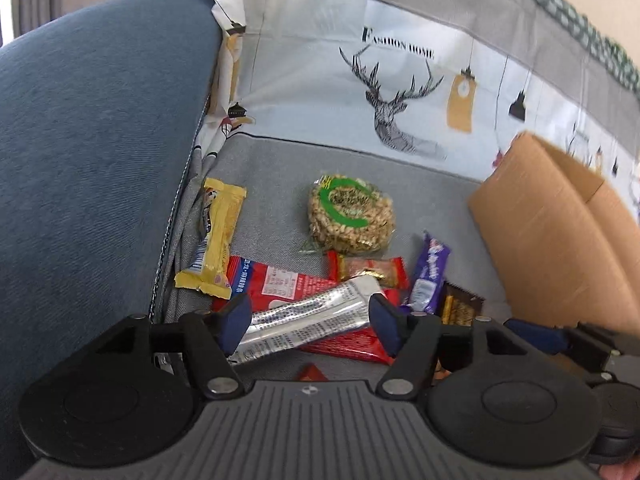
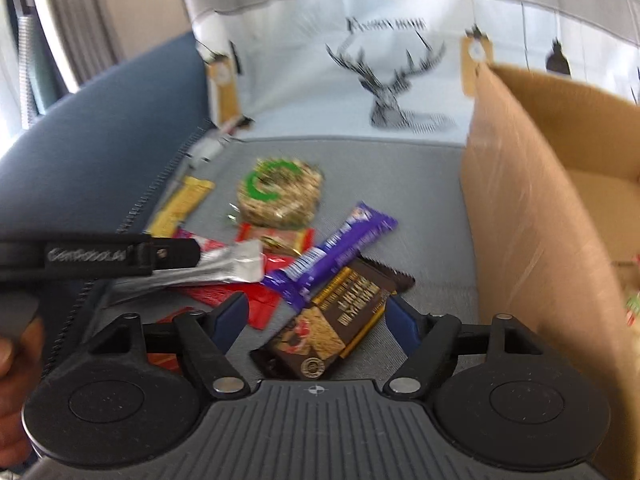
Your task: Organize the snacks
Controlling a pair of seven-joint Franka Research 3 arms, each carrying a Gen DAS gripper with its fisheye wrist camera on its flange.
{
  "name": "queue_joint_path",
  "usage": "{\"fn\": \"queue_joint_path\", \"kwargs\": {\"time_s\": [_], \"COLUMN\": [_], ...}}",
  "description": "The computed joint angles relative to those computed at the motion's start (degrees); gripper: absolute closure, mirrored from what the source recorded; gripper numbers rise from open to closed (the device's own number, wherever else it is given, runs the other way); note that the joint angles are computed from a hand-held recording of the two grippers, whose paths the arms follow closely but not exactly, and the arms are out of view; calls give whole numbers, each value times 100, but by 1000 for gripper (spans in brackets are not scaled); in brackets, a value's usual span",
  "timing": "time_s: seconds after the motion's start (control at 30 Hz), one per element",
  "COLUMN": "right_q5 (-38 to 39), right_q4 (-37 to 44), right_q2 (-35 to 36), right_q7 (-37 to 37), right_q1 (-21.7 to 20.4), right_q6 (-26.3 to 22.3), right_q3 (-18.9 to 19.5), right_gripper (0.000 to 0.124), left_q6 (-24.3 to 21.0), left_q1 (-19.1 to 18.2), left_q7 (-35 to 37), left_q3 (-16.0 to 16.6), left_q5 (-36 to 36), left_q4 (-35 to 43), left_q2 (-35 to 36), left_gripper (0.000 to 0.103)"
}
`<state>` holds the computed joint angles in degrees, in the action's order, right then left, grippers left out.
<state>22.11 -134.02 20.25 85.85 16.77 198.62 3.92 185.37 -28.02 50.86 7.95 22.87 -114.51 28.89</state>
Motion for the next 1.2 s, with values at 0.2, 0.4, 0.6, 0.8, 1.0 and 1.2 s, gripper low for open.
{"fn": "queue_joint_path", "kwargs": {"time_s": [0.2,0.4,0.6,0.8,1.0,1.2], "right_q5": [568,775,508,493,508,411], "right_q4": [469,744,686,612,492,302], "right_q2": [351,590,656,610,440,202], "right_q7": [-274,-110,0,-128,-230,-369], "right_q1": [770,1555,2032,2058,1621,1053], "right_q6": [-439,-991,-958,-857,-774,-720], "right_q3": [-709,-1554,-2055,-2081,-1644,-1065], "right_gripper": [45,45,60,81,81,81], "left_q6": [-465,-572,-615,-688,-611,-312], "left_q1": [195,-13,-249,-153,329,1559], "left_q7": [144,-144,-670,-1008,-1077,-619], "left_q3": [-243,-7,301,231,-261,-1591], "left_q5": [262,647,1042,1320,1206,333], "left_q4": [227,278,302,341,287,7], "left_q2": [123,138,138,115,56,-24], "left_gripper": [31,34,56,102,103,103]}}
